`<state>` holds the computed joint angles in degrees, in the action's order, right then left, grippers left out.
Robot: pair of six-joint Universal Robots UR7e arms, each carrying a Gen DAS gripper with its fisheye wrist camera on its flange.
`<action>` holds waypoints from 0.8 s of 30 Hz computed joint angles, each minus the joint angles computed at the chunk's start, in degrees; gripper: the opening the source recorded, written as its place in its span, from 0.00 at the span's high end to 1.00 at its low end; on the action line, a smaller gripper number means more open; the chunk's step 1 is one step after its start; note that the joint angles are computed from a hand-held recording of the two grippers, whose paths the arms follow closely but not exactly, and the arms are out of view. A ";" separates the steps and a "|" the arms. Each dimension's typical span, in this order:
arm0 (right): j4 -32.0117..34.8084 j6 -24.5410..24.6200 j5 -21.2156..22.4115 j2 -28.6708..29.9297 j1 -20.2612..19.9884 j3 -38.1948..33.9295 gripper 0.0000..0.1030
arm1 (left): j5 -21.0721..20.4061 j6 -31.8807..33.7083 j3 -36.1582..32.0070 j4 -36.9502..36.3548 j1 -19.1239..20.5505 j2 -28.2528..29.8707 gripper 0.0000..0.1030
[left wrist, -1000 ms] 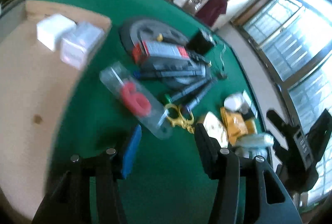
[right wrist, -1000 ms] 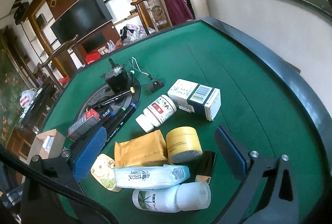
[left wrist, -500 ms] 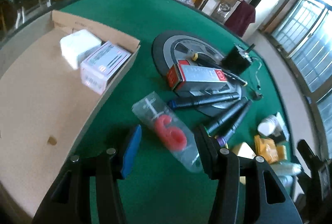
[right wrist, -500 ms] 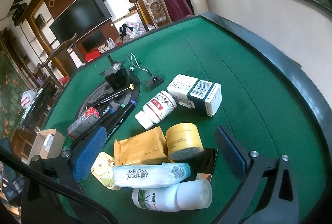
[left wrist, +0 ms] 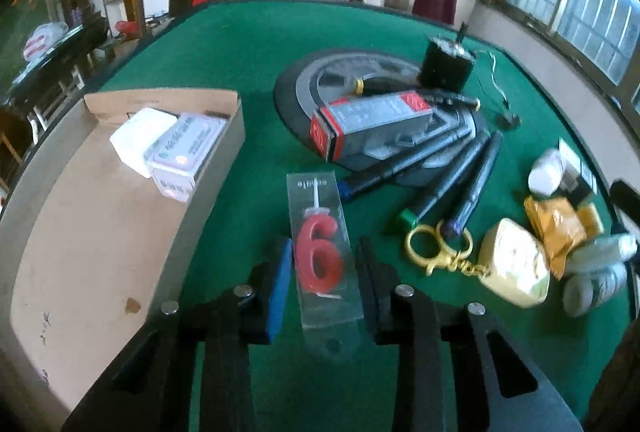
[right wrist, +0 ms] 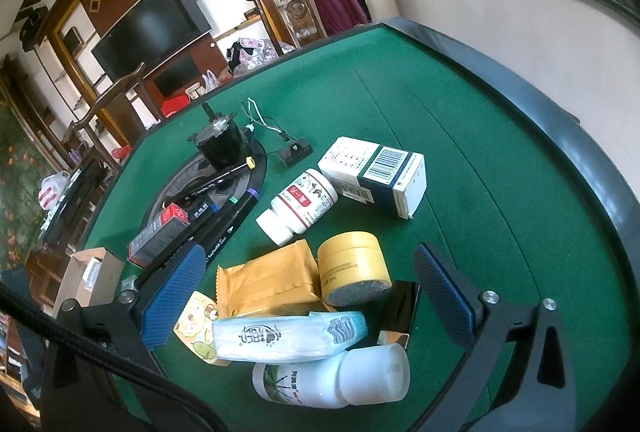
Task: Organize objects
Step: 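Grasp the red number candle package with the left tool, then lift the candle package with the left tool and hold it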
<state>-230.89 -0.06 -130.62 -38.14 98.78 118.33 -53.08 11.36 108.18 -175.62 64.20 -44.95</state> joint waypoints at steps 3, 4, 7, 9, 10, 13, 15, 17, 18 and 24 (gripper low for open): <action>0.09 -0.32 -0.16 0.19 0.07 -0.21 0.00 | 2.00 1.05 -0.19 -2.34 -0.66 1.36 0.74; -0.11 -0.71 -0.54 0.41 0.19 -0.40 0.00 | 3.02 2.08 -0.10 -3.89 -0.96 2.04 0.73; -1.41 -1.62 -1.06 0.69 0.42 -0.59 0.00 | 3.22 3.96 -0.43 -6.08 -1.00 3.15 0.73; -2.22 -2.25 -1.21 0.81 0.48 -0.72 0.00 | 1.96 4.00 -0.23 -5.55 -0.62 2.43 0.78; -2.71 -2.59 -1.33 0.93 0.56 -0.79 0.00 | 0.56 3.61 -0.04 -4.58 -0.22 1.65 0.78; -2.98 -3.30 -1.66 1.12 0.67 -1.06 0.00 | -4.90 1.04 1.65 -1.20 0.89 -1.84 0.78; -3.02 -3.78 -2.08 1.26 0.82 -1.33 0.00 | -8.82 0.64 3.58 -1.00 1.38 -4.50 0.78; -3.64 -4.91 -3.03 1.70 1.11 -1.87 0.00 | -13.45 0.62 6.38 -1.73 1.83 -8.09 0.78; -3.99 -5.54 -3.71 2.00 1.29 -2.23 0.00 | -14.58 0.61 7.48 -2.29 1.82 -9.36 0.78; -4.33 -7.62 -5.62 2.85 1.57 -3.37 0.00 | -18.64 2.24 14.98 -9.14 1.51 -17.38 0.77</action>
<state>-235.22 -7.67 -136.24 -35.29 100.35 114.96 -71.72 13.60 123.16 -184.76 65.71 -62.33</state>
